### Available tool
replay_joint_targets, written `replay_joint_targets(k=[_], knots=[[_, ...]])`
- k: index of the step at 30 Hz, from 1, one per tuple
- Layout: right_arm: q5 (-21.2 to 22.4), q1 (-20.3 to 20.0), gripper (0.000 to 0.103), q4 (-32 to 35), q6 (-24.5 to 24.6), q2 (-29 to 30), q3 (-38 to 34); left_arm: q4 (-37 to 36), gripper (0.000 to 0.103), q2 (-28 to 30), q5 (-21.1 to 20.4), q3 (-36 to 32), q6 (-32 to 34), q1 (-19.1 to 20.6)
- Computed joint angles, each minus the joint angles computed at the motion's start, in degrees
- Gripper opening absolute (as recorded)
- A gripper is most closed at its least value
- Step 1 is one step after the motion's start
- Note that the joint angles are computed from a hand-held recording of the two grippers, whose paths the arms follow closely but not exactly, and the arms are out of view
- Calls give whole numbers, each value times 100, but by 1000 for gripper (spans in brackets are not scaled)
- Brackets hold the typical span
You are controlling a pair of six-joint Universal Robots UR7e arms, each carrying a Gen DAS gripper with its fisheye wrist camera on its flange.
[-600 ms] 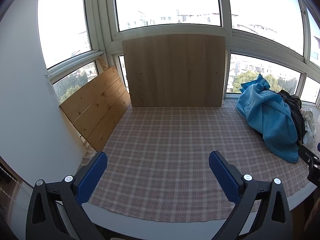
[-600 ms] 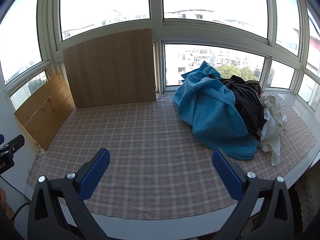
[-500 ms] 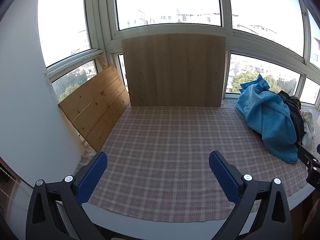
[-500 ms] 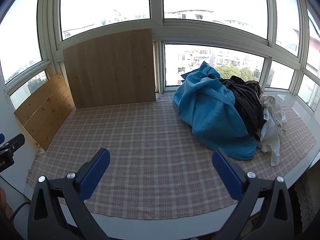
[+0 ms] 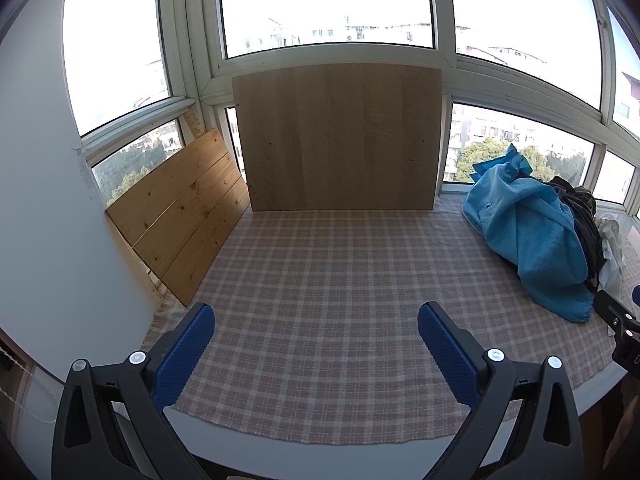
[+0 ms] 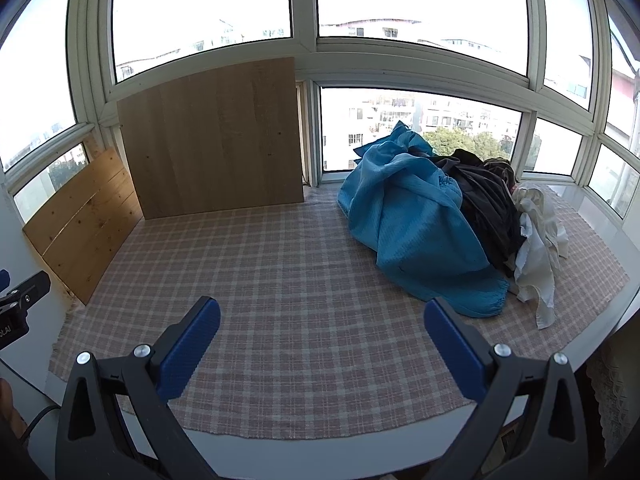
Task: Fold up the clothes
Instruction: 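Move both tools toward the heap of clothes on the plaid cloth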
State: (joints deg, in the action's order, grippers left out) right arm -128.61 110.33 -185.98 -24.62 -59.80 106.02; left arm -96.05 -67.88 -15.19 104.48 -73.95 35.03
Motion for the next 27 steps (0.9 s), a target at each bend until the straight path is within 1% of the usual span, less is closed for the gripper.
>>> replay_joint_targets(k=[3, 9, 13, 18, 23, 27], knots=[[-21, -25, 103, -38, 27, -13, 16, -494, 102, 3, -9, 100, 451, 16], [-192, -61, 103, -133, 70, -28, 8, -1889, 102, 123, -147, 281, 1687, 69], [-380, -83, 103, -245, 103, -34, 0, -2935, 102, 324, -288, 289, 2691, 105], [-692, -87, 103, -477, 97, -34, -18, -4020, 102, 632, -532, 180, 3849, 155], [-1006, -115, 103, -683, 143, -61, -34, -4699, 102, 908, -813, 24, 4690, 185], [-1244, -133, 103, -834, 165, -77, -37, -5050, 103, 1158, -1037, -212, 5264, 229]])
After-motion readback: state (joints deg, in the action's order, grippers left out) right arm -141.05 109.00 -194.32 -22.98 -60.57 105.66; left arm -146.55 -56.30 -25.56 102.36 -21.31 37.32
